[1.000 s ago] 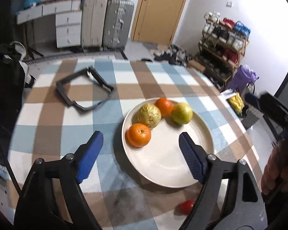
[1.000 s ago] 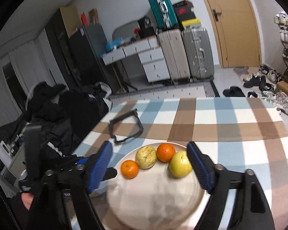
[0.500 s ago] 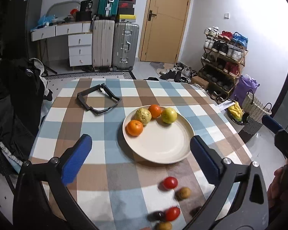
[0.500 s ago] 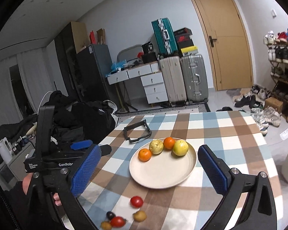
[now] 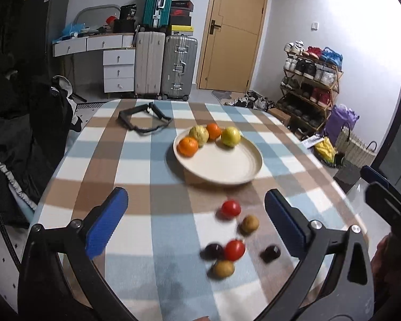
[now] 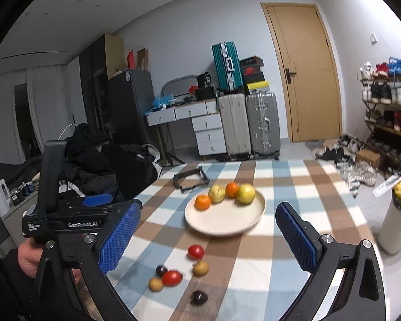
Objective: Organize fruits
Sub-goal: 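Withdraw both tools from the plate toward the remaining fruits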
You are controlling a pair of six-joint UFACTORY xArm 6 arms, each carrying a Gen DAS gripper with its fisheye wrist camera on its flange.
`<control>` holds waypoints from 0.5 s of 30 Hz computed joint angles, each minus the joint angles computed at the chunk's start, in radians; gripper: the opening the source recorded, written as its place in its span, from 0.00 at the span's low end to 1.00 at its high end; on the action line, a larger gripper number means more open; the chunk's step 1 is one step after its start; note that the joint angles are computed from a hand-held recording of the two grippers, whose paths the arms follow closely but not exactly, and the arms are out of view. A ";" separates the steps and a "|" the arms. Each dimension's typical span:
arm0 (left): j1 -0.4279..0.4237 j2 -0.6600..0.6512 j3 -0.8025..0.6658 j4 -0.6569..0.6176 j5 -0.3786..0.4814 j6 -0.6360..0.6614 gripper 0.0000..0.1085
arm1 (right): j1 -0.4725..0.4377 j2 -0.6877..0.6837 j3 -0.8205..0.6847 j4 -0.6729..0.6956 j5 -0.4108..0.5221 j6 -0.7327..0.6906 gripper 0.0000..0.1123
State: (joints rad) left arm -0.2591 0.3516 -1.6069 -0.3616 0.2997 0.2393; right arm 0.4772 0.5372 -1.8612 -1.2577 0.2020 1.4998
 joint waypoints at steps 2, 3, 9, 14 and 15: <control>-0.002 -0.034 0.070 0.008 -0.021 0.003 0.94 | 0.006 -0.010 0.033 0.034 0.011 -0.016 0.92; -0.001 -0.039 0.086 -0.001 -0.024 0.009 0.94 | 0.013 -0.013 0.050 0.081 0.027 -0.056 0.92; 0.010 -0.053 0.150 -0.031 -0.009 0.021 0.94 | 0.032 0.008 0.097 0.248 0.035 -0.215 0.92; 0.025 -0.027 0.135 -0.044 0.017 0.025 0.94 | 0.045 0.074 0.074 0.439 0.024 -0.382 0.92; 0.027 -0.026 0.138 -0.049 0.018 0.028 0.94 | 0.049 0.090 0.065 0.482 0.025 -0.421 0.92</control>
